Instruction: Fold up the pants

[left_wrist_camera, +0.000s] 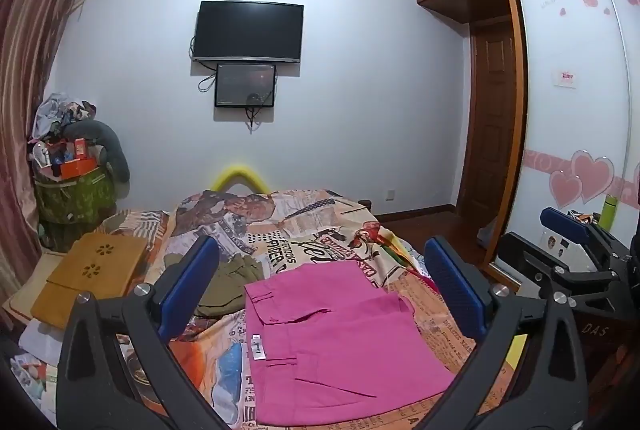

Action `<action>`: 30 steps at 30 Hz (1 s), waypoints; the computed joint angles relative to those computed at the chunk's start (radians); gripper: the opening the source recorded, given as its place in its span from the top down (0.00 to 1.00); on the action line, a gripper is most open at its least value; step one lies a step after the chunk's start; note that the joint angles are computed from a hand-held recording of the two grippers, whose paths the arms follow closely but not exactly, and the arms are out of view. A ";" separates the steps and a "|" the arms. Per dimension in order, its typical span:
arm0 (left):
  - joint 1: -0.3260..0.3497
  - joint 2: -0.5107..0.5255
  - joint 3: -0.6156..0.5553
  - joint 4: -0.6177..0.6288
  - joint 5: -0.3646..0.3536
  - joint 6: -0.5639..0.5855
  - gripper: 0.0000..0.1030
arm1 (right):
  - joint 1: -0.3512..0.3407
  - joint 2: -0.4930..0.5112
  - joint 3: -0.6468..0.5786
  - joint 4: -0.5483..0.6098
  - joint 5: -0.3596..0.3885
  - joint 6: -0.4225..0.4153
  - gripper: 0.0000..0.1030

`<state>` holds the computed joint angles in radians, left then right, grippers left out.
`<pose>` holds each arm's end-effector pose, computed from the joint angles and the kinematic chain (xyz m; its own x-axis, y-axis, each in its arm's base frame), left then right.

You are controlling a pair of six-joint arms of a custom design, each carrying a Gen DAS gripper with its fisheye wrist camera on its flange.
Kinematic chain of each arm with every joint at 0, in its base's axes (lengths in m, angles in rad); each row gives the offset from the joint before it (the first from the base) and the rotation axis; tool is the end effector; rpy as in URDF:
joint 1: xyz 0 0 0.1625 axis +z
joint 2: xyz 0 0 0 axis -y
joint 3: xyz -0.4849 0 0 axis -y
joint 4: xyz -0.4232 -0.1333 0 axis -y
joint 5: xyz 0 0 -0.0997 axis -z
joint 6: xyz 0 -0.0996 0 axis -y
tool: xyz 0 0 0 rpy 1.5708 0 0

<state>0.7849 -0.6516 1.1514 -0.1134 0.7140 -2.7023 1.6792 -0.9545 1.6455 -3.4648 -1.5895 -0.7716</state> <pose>-0.4043 -0.6987 0.1368 -0.7537 0.0848 -0.6517 0.6488 0.2544 -0.7172 0.2102 -0.7166 0.3457 -0.6867 -0.3143 0.6555 -0.7223 0.1929 -0.6642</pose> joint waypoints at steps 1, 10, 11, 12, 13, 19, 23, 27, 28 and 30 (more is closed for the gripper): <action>0.001 0.002 -0.007 0.018 0.006 -0.009 0.00 | 0.000 0.000 0.000 0.000 0.000 0.000 0.00; -0.017 0.001 0.023 -0.065 -0.021 0.081 0.00 | -0.003 0.000 -0.003 0.005 0.000 0.002 0.00; -0.017 0.000 0.025 -0.066 -0.021 0.075 0.00 | -0.003 0.000 -0.002 0.003 0.001 0.001 0.00; -0.015 -0.001 0.025 -0.066 -0.020 0.068 0.00 | -0.003 0.000 -0.001 0.003 0.000 0.002 0.00; -0.015 0.000 0.023 -0.065 -0.020 0.064 0.00 | -0.003 0.000 -0.002 0.003 -0.001 0.002 0.00; -0.008 0.005 0.009 -0.041 -0.018 0.051 0.00 | -0.003 0.005 -0.006 0.004 -0.003 0.006 0.00; -0.006 0.005 0.010 -0.046 -0.020 0.061 0.00 | -0.004 0.001 -0.004 0.006 -0.002 0.007 0.00; -0.005 0.006 0.012 -0.054 -0.021 0.065 0.00 | -0.004 0.001 -0.004 0.007 -0.002 0.008 0.00; -0.004 0.006 0.011 -0.052 -0.020 0.063 0.00 | -0.004 0.001 -0.005 0.007 -0.002 0.008 0.00; -0.001 0.008 0.006 -0.045 -0.019 0.056 0.00 | -0.005 0.000 -0.003 0.007 -0.001 0.009 0.00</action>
<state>0.7837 -0.6432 1.1578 -0.1579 0.6947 -2.6466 1.6746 -0.9542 1.6420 -3.4582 -1.5906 -0.7627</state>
